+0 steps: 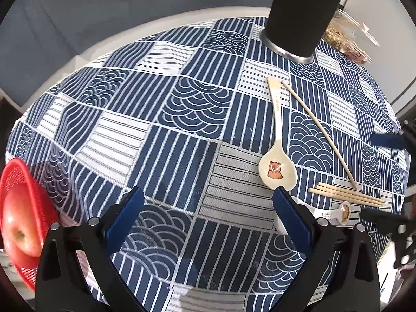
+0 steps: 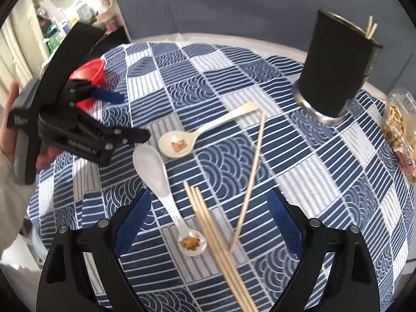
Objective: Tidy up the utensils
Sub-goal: 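Move the right tool back toward the remaining spoons and chopsticks, then grasp the large white spoon by its handle with the right tool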
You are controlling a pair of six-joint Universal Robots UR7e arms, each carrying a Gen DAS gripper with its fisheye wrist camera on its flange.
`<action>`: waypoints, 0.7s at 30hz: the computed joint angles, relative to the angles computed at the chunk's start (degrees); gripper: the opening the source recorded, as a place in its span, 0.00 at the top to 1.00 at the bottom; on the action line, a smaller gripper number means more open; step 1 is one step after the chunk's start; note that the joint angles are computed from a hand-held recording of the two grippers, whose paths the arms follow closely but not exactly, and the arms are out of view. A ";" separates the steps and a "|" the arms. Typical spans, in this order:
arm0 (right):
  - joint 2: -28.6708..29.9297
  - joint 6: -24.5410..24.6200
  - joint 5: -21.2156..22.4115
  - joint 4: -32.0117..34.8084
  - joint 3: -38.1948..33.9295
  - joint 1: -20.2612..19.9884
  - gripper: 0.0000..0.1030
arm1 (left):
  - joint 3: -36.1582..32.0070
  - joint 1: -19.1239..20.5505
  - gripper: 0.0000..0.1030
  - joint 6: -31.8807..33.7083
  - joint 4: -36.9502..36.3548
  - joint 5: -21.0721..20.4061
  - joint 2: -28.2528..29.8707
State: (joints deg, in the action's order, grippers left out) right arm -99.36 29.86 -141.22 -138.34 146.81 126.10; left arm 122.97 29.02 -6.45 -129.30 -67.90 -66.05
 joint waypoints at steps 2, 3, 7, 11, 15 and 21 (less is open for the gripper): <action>1.23 -0.57 0.75 -1.48 0.44 -0.35 0.27 | 0.36 0.11 0.06 1.80 -1.24 -0.58 0.20; 1.87 -0.76 0.97 -2.41 0.67 -0.36 0.28 | 0.66 0.10 0.06 2.99 -2.36 -0.84 0.17; 4.07 -0.64 0.58 -5.17 1.38 0.00 0.32 | 0.19 0.42 0.06 4.96 -2.20 -1.21 0.64; 5.76 -0.57 -0.14 -5.93 1.48 0.99 0.39 | -0.51 0.80 0.06 6.21 -1.76 -3.09 0.47; 7.57 -0.51 -0.72 -6.65 1.38 2.05 0.48 | -0.83 0.98 0.06 7.50 -1.81 -5.82 -0.30; 9.37 -1.87 -0.22 -7.80 1.36 2.60 0.50 | -2.03 1.30 0.25 8.45 1.62 -9.61 0.03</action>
State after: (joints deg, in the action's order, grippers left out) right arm -89.99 27.99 -141.45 -146.14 148.17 128.71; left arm 120.94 30.32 2.00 -127.69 -77.51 -66.01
